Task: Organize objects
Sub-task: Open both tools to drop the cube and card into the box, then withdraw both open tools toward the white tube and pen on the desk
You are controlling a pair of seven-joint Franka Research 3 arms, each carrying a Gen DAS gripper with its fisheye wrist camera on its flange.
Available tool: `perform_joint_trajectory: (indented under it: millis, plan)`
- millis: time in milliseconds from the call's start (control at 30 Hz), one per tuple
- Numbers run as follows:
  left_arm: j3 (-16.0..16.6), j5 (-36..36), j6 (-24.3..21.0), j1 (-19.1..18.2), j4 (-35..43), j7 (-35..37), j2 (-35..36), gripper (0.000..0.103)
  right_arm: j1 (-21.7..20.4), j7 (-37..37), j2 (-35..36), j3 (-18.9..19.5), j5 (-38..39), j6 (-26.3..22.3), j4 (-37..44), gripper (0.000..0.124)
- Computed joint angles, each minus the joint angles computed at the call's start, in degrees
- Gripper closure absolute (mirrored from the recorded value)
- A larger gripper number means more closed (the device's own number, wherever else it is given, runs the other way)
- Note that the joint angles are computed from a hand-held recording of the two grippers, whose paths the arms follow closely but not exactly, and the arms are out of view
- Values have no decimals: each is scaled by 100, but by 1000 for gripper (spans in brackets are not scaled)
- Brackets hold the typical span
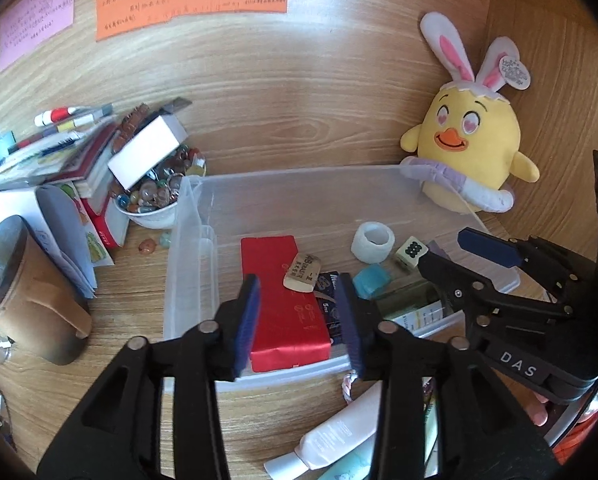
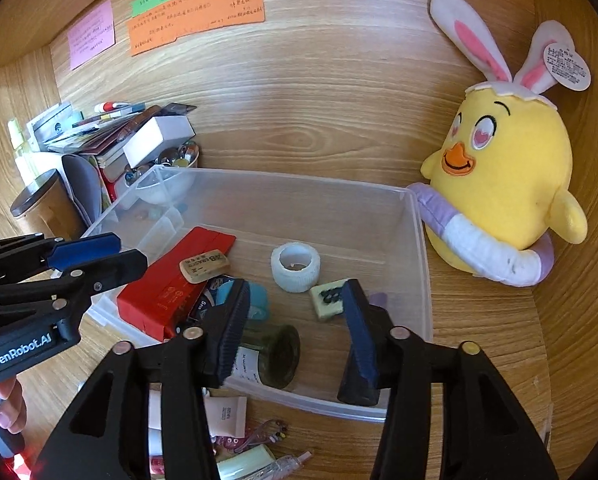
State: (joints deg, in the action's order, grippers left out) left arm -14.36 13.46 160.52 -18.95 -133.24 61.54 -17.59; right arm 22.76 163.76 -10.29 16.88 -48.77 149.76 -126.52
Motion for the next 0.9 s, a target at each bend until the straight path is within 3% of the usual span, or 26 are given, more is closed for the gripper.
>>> perform_joint_trajectory:
  millis: [333, 733, 900]
  plan:
    - [-125, 360, 253, 122, -464, -304, -718, 26, -126, 68, -624, 289, 33, -189, -307, 55]
    - [199, -41, 59, -321, -1229, -34, -1411, 24, -207, 115, -1316, 773, 526, -397, -929, 51]
    - [260, -238, -145, -446, -1427, 140, -1351, 24, -62, -55, -1226, 753, 1111, -189, -1183, 51]
